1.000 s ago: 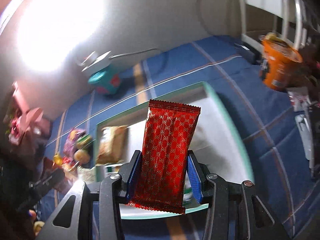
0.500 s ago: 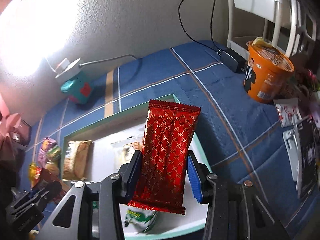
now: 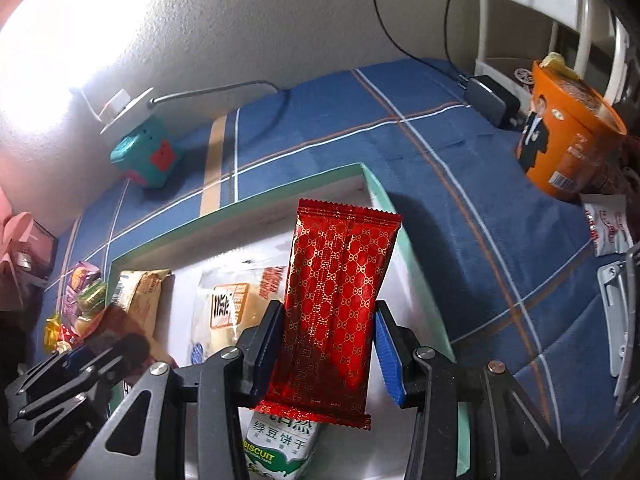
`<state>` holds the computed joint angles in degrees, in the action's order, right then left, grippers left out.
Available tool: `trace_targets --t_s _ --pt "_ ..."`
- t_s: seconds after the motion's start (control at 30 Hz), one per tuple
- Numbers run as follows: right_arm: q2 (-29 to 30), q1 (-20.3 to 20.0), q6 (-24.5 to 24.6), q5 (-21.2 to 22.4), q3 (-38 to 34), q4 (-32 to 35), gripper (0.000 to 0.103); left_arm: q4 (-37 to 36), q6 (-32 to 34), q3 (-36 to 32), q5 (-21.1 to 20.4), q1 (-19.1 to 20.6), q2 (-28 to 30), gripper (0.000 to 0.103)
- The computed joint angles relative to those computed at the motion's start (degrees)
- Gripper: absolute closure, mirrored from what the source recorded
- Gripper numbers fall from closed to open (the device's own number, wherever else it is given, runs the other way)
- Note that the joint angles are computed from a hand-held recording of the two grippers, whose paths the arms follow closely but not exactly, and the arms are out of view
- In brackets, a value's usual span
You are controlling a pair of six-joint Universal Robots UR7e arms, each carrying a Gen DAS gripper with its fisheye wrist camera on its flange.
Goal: Organize snacks
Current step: 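Lower both red packs into the tray and open both tools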
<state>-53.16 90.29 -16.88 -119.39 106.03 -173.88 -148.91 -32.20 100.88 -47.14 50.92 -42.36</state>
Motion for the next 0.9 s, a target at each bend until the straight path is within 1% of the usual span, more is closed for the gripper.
trace_targets --t_s 0.13,0.2,0.23,0.27,0.33,0.4,0.43,0.5,0.53,0.6,0.73,0.77,0.8,0.9 --pt "0.4 0.3 0.1 -0.6 -0.6 1.8 0.054 0.3 0.4 -0.7 0.6 0.1 0.6 0.057" --pt "0.6 0.6 -0.2 -1.3 -1.0 2.7 0.053 0.4 0.4 -0.8 0.9 -0.1 0.5 0.047" --pt "0.7 0.9 -0.4 -1.8 -1.0 2.6 0.050 0.0 0.4 -0.6 0.9 -0.2 0.3 0.045" --pt "0.7 1.1 -0.5 -2.3 -1.0 2.5 0.048 -0.1 0.4 -0.6 0.7 -0.2 0.1 0.044" --pt "0.3 1.2 -0.4 -1.7 -0.9 2.9 0.043 0.3 -0.4 -0.5 0.7 -0.4 -0.5 0.044" --pt "-0.1 1.5 0.2 -1.7 -0.8 3.4 0.041 1.9 -1.7 -0.5 1.2 -0.6 -1.2 0.042" --pt "-0.1 1.7 0.5 -2.0 -1.0 3.8 0.041 3.6 -3.1 -0.6 1.7 -0.7 -1.7 0.040" --pt "-0.3 2.1 1.0 -2.8 -1.1 4.7 0.039 6.3 -5.8 -0.6 2.7 -0.8 -2.7 0.032" --pt "-0.6 2.3 1.4 -2.9 -1.2 5.4 0.036 8.0 -7.4 -0.5 3.3 -0.8 -3.2 0.031" --pt "-1.1 2.6 2.4 -2.8 -1.1 6.4 0.029 11.0 -10.2 -0.4 4.9 -0.9 -4.1 0.022" --pt "-1.6 3.3 3.7 -3.1 -1.0 8.2 0.013 17.1 -15.9 0.0 8.9 -1.0 -5.4 0.019" --pt "-1.5 3.6 3.7 -3.8 -1.0 8.4 0.011 18.9 -17.4 -0.1 9.7 -0.9 -5.6 0.014" --pt "-1.3 3.9 3.8 -4.6 -1.1 8.8 0.010 21.3 -19.5 -0.2 10.6 -0.7 -5.7 0.007" --pt "-0.8 4.3 4.3 -5.7 -1.3 10.1 0.010 25.1 -22.9 0.0 11.6 -0.2 -6.3 0.005"
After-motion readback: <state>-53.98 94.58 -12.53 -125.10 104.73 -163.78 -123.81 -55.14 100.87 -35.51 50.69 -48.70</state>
